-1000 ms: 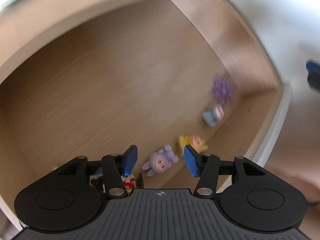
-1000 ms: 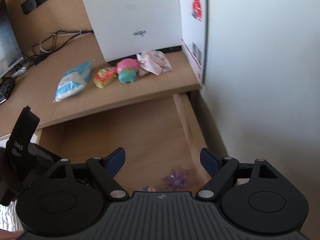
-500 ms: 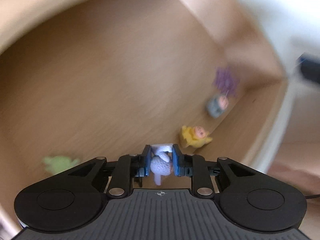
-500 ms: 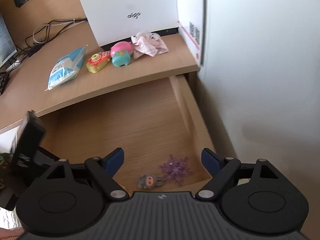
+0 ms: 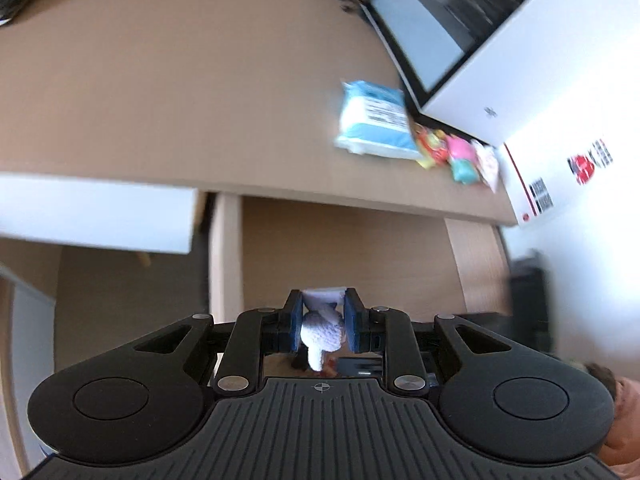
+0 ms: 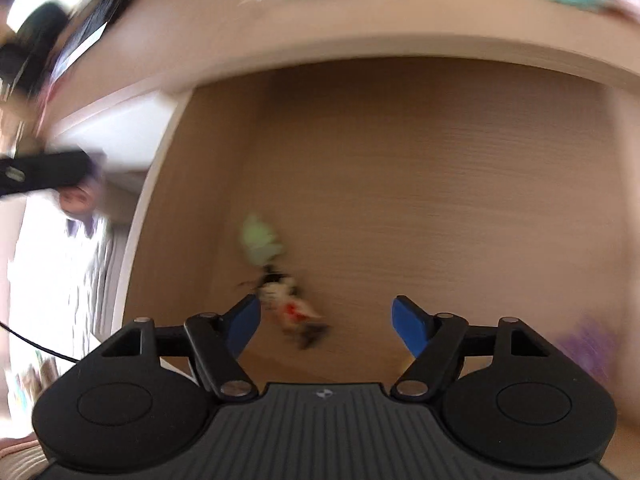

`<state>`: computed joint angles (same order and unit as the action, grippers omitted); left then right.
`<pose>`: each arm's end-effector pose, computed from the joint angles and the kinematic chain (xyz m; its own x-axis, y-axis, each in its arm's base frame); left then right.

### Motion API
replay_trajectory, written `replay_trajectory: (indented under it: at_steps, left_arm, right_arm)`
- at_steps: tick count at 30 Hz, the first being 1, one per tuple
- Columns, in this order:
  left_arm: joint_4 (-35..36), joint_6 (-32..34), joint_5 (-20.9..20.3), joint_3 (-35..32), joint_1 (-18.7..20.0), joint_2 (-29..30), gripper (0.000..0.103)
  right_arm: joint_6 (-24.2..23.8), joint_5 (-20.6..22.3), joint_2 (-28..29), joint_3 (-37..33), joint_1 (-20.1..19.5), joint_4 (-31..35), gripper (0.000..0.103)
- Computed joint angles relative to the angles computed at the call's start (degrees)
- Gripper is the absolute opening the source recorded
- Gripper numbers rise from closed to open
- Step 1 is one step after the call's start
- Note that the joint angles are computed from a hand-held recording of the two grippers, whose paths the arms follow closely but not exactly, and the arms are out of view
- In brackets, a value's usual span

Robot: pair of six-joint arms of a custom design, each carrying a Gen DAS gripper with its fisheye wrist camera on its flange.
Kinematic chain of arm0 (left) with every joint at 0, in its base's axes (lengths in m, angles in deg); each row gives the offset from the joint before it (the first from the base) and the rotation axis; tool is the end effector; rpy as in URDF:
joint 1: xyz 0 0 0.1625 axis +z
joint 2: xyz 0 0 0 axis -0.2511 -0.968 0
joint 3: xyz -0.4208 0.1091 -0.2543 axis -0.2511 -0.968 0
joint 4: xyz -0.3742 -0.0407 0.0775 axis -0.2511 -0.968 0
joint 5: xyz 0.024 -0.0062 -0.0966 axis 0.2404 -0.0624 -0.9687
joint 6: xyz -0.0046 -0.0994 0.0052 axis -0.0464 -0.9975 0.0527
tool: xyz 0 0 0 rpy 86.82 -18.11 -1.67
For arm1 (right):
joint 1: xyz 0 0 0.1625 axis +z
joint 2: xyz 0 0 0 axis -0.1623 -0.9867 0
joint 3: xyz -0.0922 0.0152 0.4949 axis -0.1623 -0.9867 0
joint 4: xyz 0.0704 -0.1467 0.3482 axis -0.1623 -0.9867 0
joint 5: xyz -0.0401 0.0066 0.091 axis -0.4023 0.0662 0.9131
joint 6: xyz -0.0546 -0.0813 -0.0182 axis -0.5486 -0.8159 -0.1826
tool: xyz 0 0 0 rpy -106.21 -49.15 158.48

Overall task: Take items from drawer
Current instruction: 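Grasp a small white toy with the left tool while the right tool grasps the black-haired figure, then place the black-haired figure on the desktop with the right tool while the left tool releases the white toy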

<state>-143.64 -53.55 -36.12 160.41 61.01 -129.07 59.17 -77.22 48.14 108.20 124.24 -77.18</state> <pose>-0.1126 -0.4082 0.4833 -0.9117 -0.2545 -0.3227 -0.0167 0.8075 -0.5897 0.4071 -0.6169 0.0247 -0.7447 -0.6438 0.1758 -0.5908 0.7585 0.2749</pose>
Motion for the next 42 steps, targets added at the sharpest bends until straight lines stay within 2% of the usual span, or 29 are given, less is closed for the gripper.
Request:
replay_trajectory:
  at_steps: [2, 4, 5, 6, 7, 9, 12, 17, 21, 24, 29, 32, 34, 35, 39, 42]
  left_arm:
    - [2.06, -3.92, 0.75, 0.85, -1.20, -1.43, 0.025]
    - [4.02, -6.90, 0.79, 1.44, -1.98, -2.82, 0.025]
    - [4.92, -7.82, 0.65, 1.66, -2.20, -3.58, 0.025]
    - [4.84, -8.22, 0.37, 2.14, -2.15, -3.80, 0.025]
    - [4.77, -8.42, 0.09, 2.46, -2.16, -3.95, 0.025]
    - [3.39, -7.83, -0.78, 3.22, -1.84, -3.72, 0.025]
    - [0.08, -4.55, -2.88, 3.50, -0.86, -2.40, 0.025]
    - [-8.20, 4.23, -6.66, 2.33, 1.10, 2.49, 0.025]
    - [-16.78, 13.20, -7.66, -1.10, 3.26, 9.35, 0.025]
    - [-23.64, 19.95, -8.52, -4.84, 5.29, 15.33, 0.025]
    - [-31.29, 27.95, -6.33, -11.51, 7.97, 24.98, 0.025]
    - [-30.55, 28.70, -1.56, -14.64, 8.85, 28.98, 0.025]
    - [-33.25, 30.89, 1.26, -14.78, 8.92, 30.41, 0.025]
    - [-35.54, 32.31, 1.12, -14.53, 9.02, 30.67, 0.025]
    - [-43.69, 34.42, -1.45, -12.69, 8.96, 29.26, 0.025]
    - [-42.66, 36.93, -3.57, -9.81, 7.25, 25.22, 0.025]
  right_arm:
    - [-1.99, -1.08, 3.32, -3.63, 1.25, 4.70, 0.069]
    - [-4.09, -3.04, 6.00, -6.23, 2.45, 8.11, 0.056]
    - [-5.29, -4.36, 7.05, -7.07, 3.02, 9.37, 0.054]
    - [-6.38, -5.62, 7.77, -7.42, 3.48, 9.98, 0.048]
    - [-7.28, -6.81, 8.24, -7.47, 3.87, 10.23, 0.038]
    - [-8.73, -8.34, 8.15, -6.82, 4.46, 9.23, 0.028]
    - [-7.15, -6.46, 6.03, -5.37, 4.16, 7.46, 0.028]
    - [-5.04, -3.47, -1.67, 1.64, 3.27, -2.48, 0.028]
    - [-1.23, -3.62, -6.68, 5.67, 2.36, -10.41, 0.028]
    - [-0.11, -4.64, -9.35, 7.69, 2.03, -16.44, 0.028]
    - [-1.16, -6.12, -11.67, 10.27, 1.47, -24.94, 0.028]
    - [0.31, -7.12, -12.08, 10.70, 1.38, -26.33, 0.028]
    - [0.99, -8.42, -12.35, 11.20, 1.24, -27.13, 0.028]
    - [1.09, -8.78, -12.76, 12.47, 1.04, -28.36, 0.028]
    - [2.11, -9.60, -13.65, 13.39, 0.07, -29.51, 0.028]
    - [2.43, -9.66, -12.91, 12.48, -0.35, -29.77, 0.028]
